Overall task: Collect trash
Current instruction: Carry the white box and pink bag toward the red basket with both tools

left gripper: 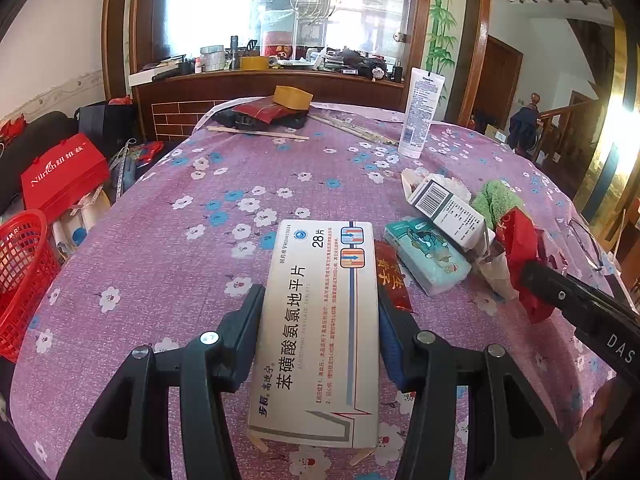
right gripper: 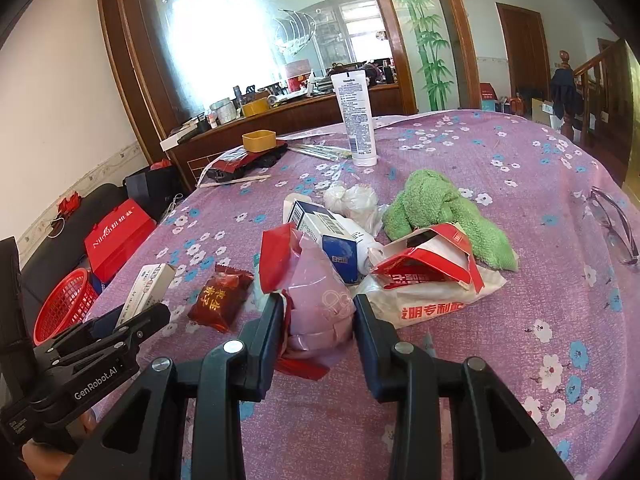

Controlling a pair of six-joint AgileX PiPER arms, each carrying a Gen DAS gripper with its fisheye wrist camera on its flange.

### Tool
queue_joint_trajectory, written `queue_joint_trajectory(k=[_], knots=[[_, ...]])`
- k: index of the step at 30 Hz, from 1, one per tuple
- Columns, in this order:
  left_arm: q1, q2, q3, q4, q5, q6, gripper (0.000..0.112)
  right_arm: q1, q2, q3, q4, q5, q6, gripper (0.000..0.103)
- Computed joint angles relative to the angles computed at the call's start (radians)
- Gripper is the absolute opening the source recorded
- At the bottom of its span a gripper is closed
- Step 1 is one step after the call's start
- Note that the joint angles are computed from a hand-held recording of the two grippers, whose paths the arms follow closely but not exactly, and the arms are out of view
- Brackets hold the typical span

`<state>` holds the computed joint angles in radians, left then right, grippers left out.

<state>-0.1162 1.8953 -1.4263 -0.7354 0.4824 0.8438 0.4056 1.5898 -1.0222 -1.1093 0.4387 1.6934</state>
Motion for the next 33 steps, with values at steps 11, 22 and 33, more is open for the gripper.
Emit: queue_joint_trajectory(k=[11, 22, 33], knots=[[-0.003, -0.008, 0.013, 0.005, -0.018, -0.006, 0.051, 0.016, 0.011, -0.022, 0.043, 0.039, -0.052, 0.038], [-0.004, -0.016, 0.02, 0.025, -0.026, -0.024, 0.051, 0.066, -0.023, -0.016, 0.038, 0.07, -0.04, 0.038], [0.008, -0.065, 0.06, -0.014, -0.031, 0.019, 0.051, 0.109, -0.054, -0.012, 0.018, 0.113, -0.021, 0.038]])
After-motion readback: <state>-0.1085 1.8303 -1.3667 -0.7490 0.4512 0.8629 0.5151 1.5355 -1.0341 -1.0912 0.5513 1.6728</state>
